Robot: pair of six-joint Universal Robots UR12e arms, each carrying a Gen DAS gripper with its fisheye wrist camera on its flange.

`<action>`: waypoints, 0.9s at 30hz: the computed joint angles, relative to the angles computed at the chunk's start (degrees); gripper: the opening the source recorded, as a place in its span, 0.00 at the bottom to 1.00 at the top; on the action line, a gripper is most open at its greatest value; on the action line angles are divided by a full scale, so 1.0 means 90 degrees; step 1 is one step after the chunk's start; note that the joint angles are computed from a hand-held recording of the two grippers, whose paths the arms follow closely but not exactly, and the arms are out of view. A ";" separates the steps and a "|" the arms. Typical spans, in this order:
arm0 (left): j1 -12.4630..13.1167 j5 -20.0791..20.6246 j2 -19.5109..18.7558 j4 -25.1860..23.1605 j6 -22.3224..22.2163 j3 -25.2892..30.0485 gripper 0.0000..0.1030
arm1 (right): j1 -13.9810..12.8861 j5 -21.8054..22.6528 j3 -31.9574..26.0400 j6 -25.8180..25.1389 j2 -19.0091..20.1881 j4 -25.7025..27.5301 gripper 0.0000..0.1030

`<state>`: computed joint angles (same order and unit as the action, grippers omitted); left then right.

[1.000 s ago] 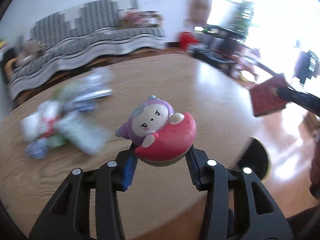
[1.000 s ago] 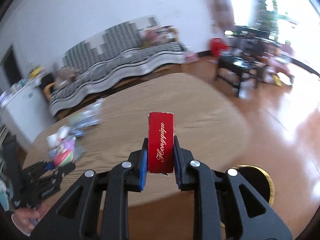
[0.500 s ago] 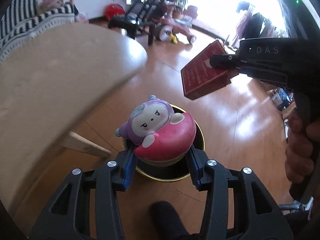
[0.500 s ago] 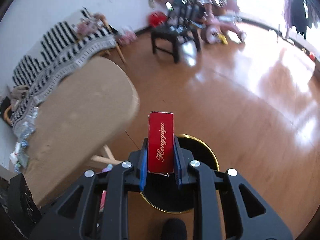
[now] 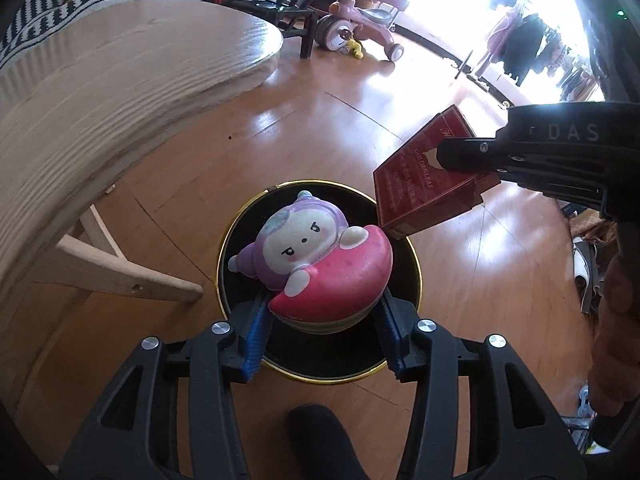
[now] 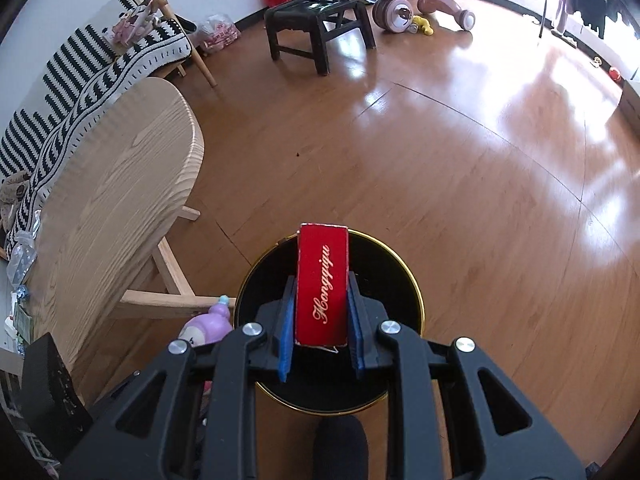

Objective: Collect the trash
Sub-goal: 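Carry both items to the black bin and open both tools over it, then swing both tools back over the table toward the remaining trash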

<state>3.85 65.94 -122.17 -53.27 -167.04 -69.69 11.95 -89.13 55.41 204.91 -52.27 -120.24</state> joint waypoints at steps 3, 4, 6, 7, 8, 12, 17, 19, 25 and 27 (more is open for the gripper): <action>-0.0026 0.0006 -0.0041 0.0077 -0.0052 0.0041 0.63 | -0.0004 -0.0072 -0.0087 0.0127 0.0052 0.0100 0.62; -0.0030 0.0026 -0.0020 0.0173 -0.0070 -0.0012 0.70 | -0.0004 -0.0110 -0.0024 0.0219 0.0022 -0.0021 0.71; -0.0032 0.0044 0.0000 0.0364 -0.0176 -0.0078 0.77 | 0.0009 -0.0231 0.0023 0.0364 -0.0018 -0.0205 0.76; -0.0022 0.0021 0.0000 0.0346 -0.0204 -0.0071 0.77 | 0.0018 -0.0243 0.0029 0.0394 -0.0027 -0.0251 0.76; -0.0010 -0.0023 -0.0007 0.0307 -0.0246 -0.0045 0.77 | 0.0025 -0.0268 0.0024 0.0421 -0.0034 -0.0290 0.76; 0.0089 -0.0241 0.0131 0.0322 -0.0230 -0.0139 0.82 | 0.0135 -0.0520 -0.0015 0.0328 -0.0092 -0.0583 0.76; 0.0334 -0.0471 0.0446 0.0427 -0.0387 -0.0367 0.88 | 0.0356 -0.0440 -0.0273 0.0128 -0.0042 -0.1070 0.83; 0.0498 -0.0508 0.0636 0.0455 -0.0367 -0.0483 0.89 | 0.0480 -0.0318 -0.0494 0.0011 0.0058 -0.1164 0.86; 0.1156 0.0425 0.1298 0.1009 -0.0024 -0.1020 0.92 | 0.0963 0.0111 -0.1321 -0.0575 0.0484 -0.1308 0.89; 0.1474 0.0834 0.1505 0.1142 -0.0160 -0.1198 0.92 | 0.1142 0.0309 -0.1682 -0.0747 0.0676 -0.1248 0.90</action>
